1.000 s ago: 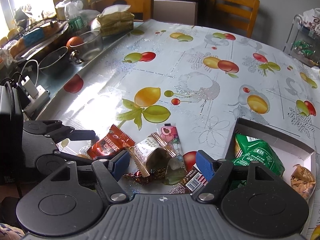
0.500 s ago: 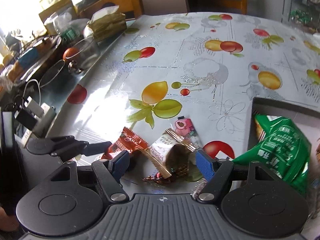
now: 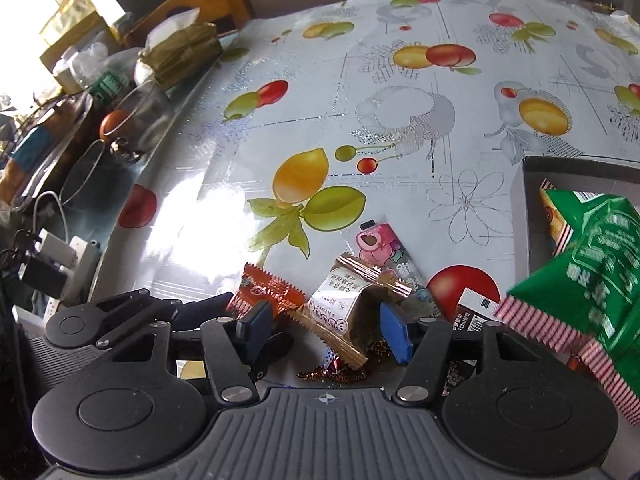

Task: Organize snacks
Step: 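Grasp the orange candy packet with the left gripper and lift it, then grasp the beige wrapped cookie packet with the right gripper and lift it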

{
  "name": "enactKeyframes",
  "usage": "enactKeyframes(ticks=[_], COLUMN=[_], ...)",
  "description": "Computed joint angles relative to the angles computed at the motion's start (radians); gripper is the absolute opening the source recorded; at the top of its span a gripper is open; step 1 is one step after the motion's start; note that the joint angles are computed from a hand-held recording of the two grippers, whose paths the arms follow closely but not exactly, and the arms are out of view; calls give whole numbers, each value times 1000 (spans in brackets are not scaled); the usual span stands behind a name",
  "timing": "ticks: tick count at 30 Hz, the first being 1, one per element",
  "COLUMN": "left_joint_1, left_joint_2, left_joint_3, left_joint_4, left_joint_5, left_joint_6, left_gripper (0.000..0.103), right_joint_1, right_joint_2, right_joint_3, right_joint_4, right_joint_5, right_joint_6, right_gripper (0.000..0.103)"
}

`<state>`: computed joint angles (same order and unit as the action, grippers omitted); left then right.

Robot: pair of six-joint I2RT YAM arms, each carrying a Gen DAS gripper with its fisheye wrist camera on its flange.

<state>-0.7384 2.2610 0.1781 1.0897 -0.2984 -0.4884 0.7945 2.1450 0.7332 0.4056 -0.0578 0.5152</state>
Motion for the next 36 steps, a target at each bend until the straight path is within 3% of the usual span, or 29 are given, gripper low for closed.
enactKeyframes(ticks=[11,14,18,36], left_joint_1=[63,74,83,82], left_joint_2=[58,64,67,35], left_joint_3=[0,-5,-9,-30], left_joint_4=[87,101,112,81], left_joint_5=[64,73,82,75], left_joint_6=[92,113,131,111], left_gripper=[49,42,41,34], right_joint_1=[24,36,43,50], right_joint_2=[64,77,86,63], right_joint_3=[100,121,139,110], right_joint_4=[-88,-109,-126,-98], right_joint_5=[58,84,98,108], right_joint_6=[-3,-25,-43,-75], right_gripper=[54,50,47,40])
